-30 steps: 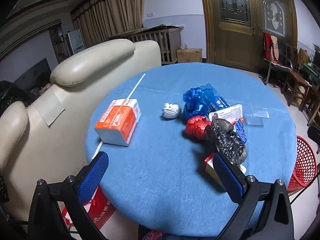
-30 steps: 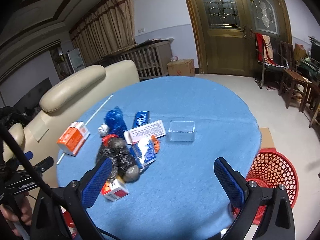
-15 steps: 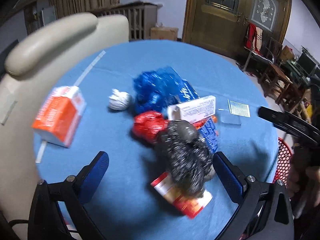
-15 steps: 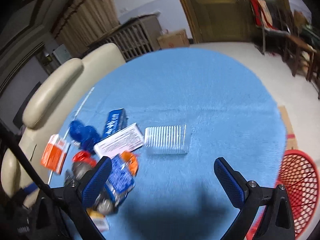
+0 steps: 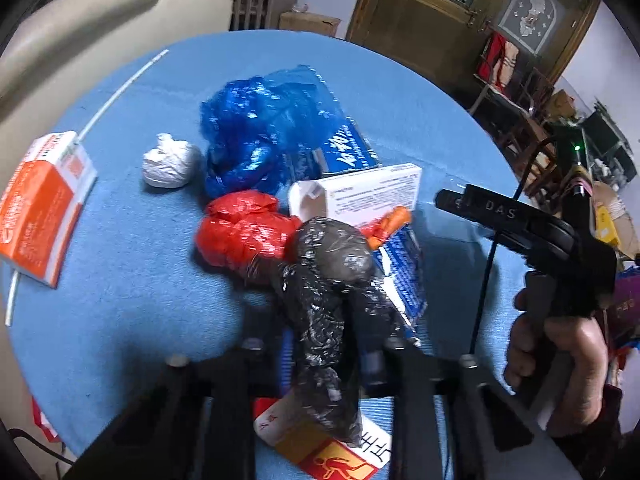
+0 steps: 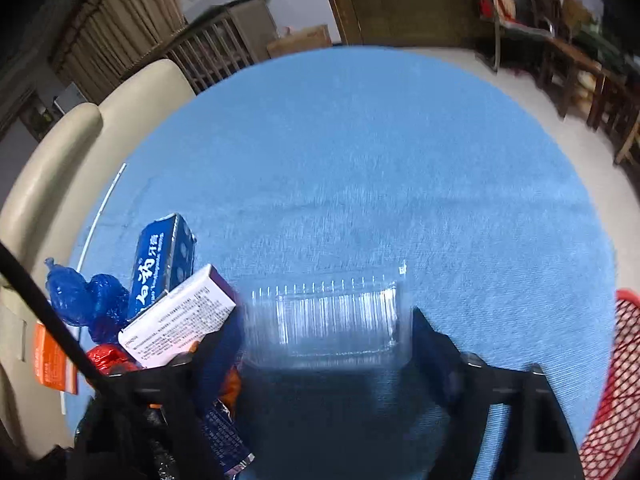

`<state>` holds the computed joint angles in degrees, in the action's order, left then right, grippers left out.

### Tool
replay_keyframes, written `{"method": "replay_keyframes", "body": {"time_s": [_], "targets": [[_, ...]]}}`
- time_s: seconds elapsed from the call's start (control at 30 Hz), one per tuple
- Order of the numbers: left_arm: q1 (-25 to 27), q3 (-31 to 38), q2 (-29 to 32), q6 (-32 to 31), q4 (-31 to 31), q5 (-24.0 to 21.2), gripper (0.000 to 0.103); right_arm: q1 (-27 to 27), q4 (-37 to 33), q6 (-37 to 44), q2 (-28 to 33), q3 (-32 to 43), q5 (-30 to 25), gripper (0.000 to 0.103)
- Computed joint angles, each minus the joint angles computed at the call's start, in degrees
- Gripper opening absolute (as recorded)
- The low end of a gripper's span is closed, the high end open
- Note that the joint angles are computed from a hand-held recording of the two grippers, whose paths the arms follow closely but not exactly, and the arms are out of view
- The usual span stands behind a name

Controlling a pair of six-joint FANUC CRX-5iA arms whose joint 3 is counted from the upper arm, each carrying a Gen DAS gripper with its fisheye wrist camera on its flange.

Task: Collect trash
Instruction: 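Grasp the clear plastic tray with the right tool while the left tool grasps the black bag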

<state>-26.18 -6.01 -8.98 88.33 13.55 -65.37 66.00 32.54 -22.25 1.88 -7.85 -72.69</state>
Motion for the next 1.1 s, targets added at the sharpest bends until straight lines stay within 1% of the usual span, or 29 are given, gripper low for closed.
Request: {"method": "replay_keyframes", "body": {"time_s": [0.07, 0.2, 0.4, 0.5, 0.6, 0.63, 0.67, 0.7, 0.73, 0.77, 0.8, 0.87, 0.93, 0.97, 1.0, 1.03, 1.1], "targets": [[0.14, -0.43, -0.16, -0.76, 0.84, 0.29, 0.011, 0.67, 1.14, -1.45, -0.83, -1.26, 0.39, 0.077], [1.07, -1.69, -1.36, -2.46, 2.39, 0.75, 0.008, 2.49, 3.72, -5.47, -3.69, -4.77, 2.18, 0.076], [3.18, -2.87, -4.36, -3.85, 3.66, 1.21, 0.006, 9.15, 7.39, -12.98, -8.46, -8.83, -1.19, 0.076], [4.29, -3.38, -5.83, -4.21, 4.70, 1.30, 0.006, 12.19, 9.43, -16.64, -9.86, -10.09, -2.96, 0.076], [3.85, -2.06, -5.87, -2.01, 2.48, 0.85, 0.006, 15.79, 10.85, -18.80, -10.90, -10.31, -6.02, 0.076], [4.00, -2.05, -5.47, -1.88, 3.19, 0.40, 0.006, 16.68, 11.31, -19.40, -10.98, -10.20, -6.85, 0.076], [4.43, -2.14, -4.73, -2.07, 4.68, -0.57, 0.012, 17.35, 11.80, -20.03, -11.08, -10.19, -7.43, 0.076], [4.24, -1.71, -3.94, -1.46, 4.69, -1.50, 0.030, 18.40, 11.91, -20.56, -11.30, -10.14, -8.45, 0.076], [3.73, -1.13, -2.93, -0.50, 4.12, -2.22, 0.043, 18.96, 12.25, -21.05, -11.45, -10.25, -8.85, 0.076], [3.00, -0.79, -2.51, 0.48, 3.13, -2.29, 0.067, 19.68, 12.56, -21.58, -11.51, -10.22, -9.47, 0.076], [1.88, -0.52, -2.16, 1.70, 1.37, -1.52, 0.070, 20.40, 12.55, -21.78, -11.80, -10.32, -10.23, 0.077], [-0.83, 0.48, -1.29, 3.26, -2.27, -0.78, 0.070, 22.16, 12.11, -22.08, -12.20, -10.29, -12.38, 0.077], [-3.19, 2.19, 1.05, 3.51, -4.52, -1.21, 0.070, 23.53, 11.98, -23.44, -12.82, -10.86, -13.30, 0.077], [-3.79, 2.78, 1.89, 4.03, -5.43, -1.69, 0.069, 24.15, 12.02, -24.37, -13.16, -11.27, -13.57, 0.077], [-4.35, 3.20, 2.69, 4.89, -6.10, -2.01, 0.054, 24.94, 11.82, -25.06, -13.52, -11.67, -14.25, 0.077], [-4.17, 2.70, 2.99, 4.43, -4.82, -1.66, 0.044, 25.78, 11.85, -25.99, -13.80, -12.01, -15.04, 0.077], [-4.74, 2.66, 2.77, 5.10, -5.63, -1.12, 0.042, 27.47, 11.84, -27.29, -14.47, -12.54, -16.70, 0.077]]}}
